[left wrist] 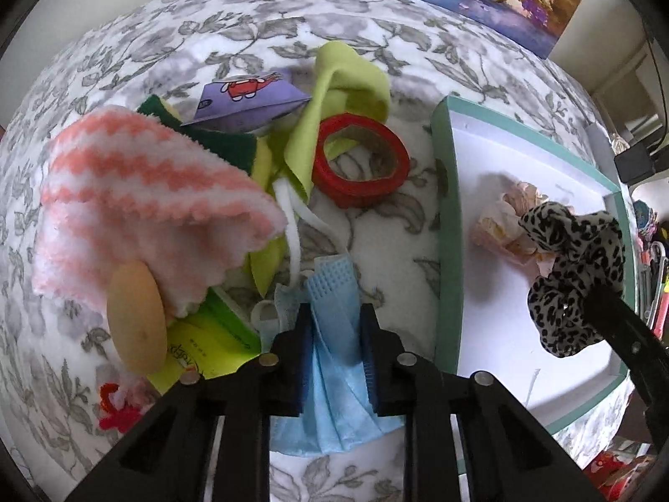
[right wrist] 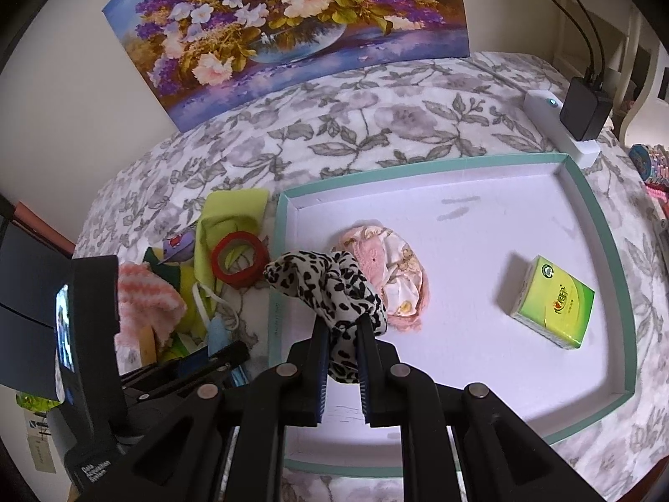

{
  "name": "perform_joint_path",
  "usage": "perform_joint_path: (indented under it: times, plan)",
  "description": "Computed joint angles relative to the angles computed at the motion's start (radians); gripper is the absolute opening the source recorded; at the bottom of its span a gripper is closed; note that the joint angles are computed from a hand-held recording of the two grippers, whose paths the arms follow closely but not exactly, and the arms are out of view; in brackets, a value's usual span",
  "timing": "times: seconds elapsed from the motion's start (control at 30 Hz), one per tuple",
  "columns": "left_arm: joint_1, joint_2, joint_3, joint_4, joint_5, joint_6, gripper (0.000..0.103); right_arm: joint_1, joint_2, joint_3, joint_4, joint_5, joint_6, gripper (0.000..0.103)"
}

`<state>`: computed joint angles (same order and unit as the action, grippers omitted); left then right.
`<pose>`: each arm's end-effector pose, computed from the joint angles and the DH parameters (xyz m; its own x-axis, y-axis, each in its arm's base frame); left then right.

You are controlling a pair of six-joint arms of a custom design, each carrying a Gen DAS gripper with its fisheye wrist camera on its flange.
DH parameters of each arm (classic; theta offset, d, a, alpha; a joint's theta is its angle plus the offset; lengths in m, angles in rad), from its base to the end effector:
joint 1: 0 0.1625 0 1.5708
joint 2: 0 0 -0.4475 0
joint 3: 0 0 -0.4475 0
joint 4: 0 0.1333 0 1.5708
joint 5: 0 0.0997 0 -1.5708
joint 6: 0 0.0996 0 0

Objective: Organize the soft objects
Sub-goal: 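Lift both held items and carry them toward the white tray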

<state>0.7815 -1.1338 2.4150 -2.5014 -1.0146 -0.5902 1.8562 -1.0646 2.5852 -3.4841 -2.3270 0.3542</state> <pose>-0.1401 -0.4008 0.0254 -0.7611 0.2389 -0.6031 0.2926 0.9562 0.0094 0.1635 -0.3264 0.0782 -0.8142 0.3517 0.4619 0.0238 0.8151 -0.5788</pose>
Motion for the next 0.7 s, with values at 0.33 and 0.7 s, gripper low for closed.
perform_joint_path:
  times: [0.33,0.7]
  plan:
    - [0.037,-0.086,0.015,-0.033,-0.027,0.012,0.008,-0.009,0.000,-0.002,0.012,0.013,-0.002,0.013]
    - [-0.086,-0.258,0.110,-0.256,-0.017,0.066,0.008,0.006,-0.016,0.013,-0.063,0.008,-0.011,0.013]
